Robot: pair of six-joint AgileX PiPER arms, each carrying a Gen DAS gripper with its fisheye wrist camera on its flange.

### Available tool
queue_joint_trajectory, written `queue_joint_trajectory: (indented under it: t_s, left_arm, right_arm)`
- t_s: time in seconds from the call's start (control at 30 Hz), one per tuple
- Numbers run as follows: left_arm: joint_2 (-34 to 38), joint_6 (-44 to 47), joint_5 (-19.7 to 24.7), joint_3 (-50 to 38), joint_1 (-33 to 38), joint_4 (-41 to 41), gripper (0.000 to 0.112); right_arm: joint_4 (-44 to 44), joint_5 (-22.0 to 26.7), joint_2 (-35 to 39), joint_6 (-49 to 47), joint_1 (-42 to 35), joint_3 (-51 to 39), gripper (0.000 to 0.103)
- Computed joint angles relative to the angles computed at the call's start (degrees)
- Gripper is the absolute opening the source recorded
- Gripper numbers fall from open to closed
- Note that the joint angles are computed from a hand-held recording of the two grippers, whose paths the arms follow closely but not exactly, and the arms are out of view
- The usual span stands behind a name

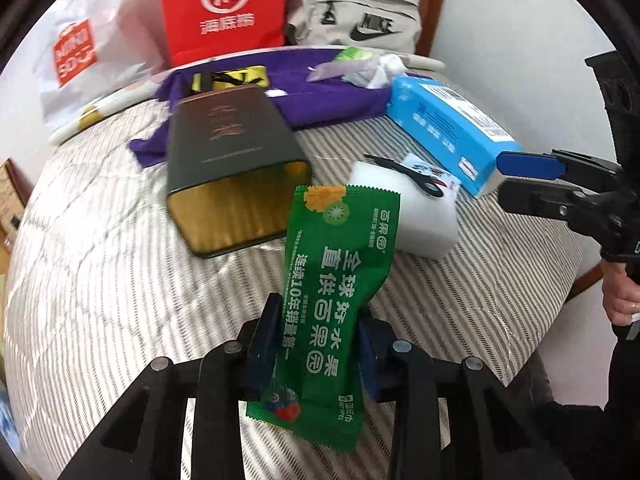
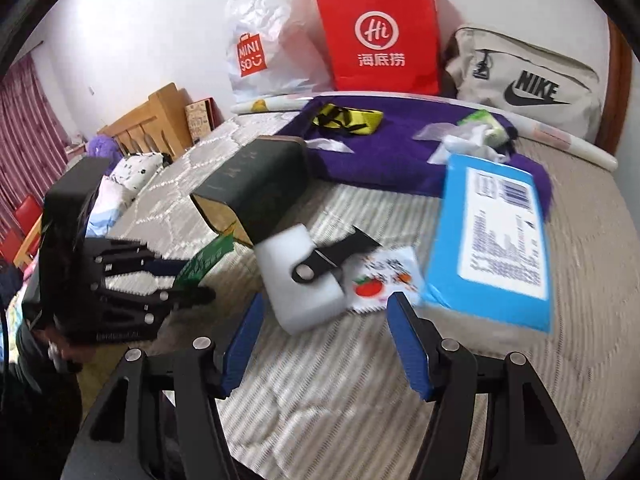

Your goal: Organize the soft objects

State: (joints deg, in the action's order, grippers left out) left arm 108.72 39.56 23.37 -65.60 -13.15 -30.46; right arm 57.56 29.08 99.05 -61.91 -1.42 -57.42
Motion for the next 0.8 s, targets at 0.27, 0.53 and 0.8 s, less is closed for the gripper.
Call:
queue_joint_trajectory:
  t_s: [0.27,0.53,0.8]
  left_arm:
    - [-0.6,5.8,0.4,2.0,3.8,-7.3,0.033]
    - [-0.2,13.0,3.1,2.3,6.4,-14.8,0.033]
    - [0.6,14.7,4.3,1.9,7.1,-16.6,0.033]
  right_arm:
    - [-11.0,-4.5,5.1,10.4,7.4,-5.9,0.051]
    - [-15.7,-4.2,9.8,16.4,7.7,-10.0,0.022]
    - [-14.0,-1.3,9.9,15.3,4.9,-11.1,0.009]
